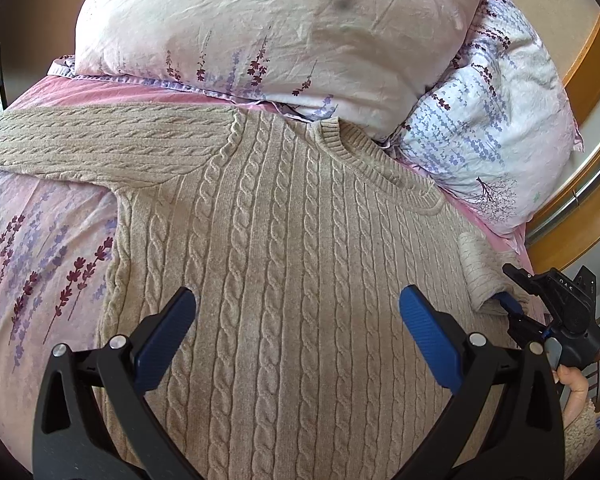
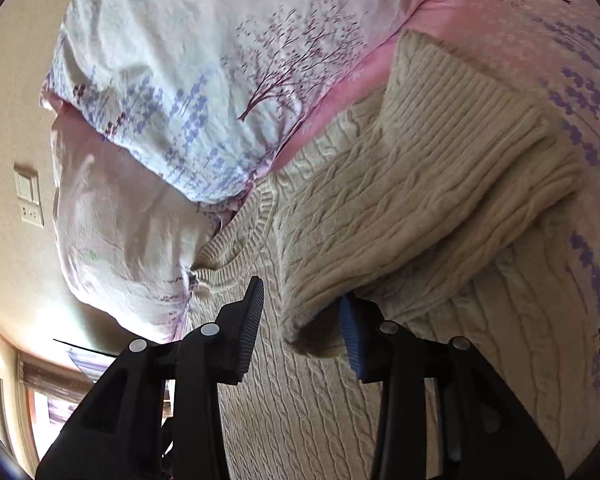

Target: Fold small clothes

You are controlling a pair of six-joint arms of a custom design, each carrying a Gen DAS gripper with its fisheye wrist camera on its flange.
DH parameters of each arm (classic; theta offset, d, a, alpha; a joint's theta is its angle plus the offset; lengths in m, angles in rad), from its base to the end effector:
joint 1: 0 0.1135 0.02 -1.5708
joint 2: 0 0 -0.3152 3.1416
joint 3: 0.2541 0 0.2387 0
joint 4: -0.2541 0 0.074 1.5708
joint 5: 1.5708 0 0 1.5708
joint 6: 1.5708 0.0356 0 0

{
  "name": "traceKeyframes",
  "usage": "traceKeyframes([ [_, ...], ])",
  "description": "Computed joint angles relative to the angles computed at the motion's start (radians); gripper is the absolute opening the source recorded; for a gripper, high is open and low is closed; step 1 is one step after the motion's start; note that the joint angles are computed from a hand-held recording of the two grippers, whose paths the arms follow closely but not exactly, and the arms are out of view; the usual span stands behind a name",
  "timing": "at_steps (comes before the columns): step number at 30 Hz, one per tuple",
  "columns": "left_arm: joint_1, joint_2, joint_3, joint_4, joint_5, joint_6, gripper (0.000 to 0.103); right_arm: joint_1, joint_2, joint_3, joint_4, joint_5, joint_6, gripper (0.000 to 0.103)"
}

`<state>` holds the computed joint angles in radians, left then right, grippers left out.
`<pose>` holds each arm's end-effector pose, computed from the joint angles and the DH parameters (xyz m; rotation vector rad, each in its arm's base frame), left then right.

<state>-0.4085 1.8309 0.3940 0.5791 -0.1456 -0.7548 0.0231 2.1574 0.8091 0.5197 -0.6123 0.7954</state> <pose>0.2432 -0.0997 0.1145 -0.4870 2.3986 -0.3515 0.3731 0.0291 0.0879 0.6506 2.4090 1.1017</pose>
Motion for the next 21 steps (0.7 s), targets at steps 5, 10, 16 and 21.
traceKeyframes([
  [5,0.008,-0.014,-0.011,-0.002,0.001,0.003,0.101,-0.059,0.003,-0.020,0.042,0.082,0.098,0.039],
  [10,0.025,-0.026,-0.028,0.024,0.025,0.006,0.101,-0.044,-0.004,0.036,0.005,0.186,0.112,0.011],
  [16,0.086,-0.022,-0.036,0.116,0.145,-0.009,0.090,0.118,-0.098,0.098,-0.026,0.151,-0.045,0.009],
  [21,0.134,0.035,-0.025,0.230,0.277,-0.086,0.088,0.295,-0.031,0.307,-0.414,0.025,-0.314,0.037],
])
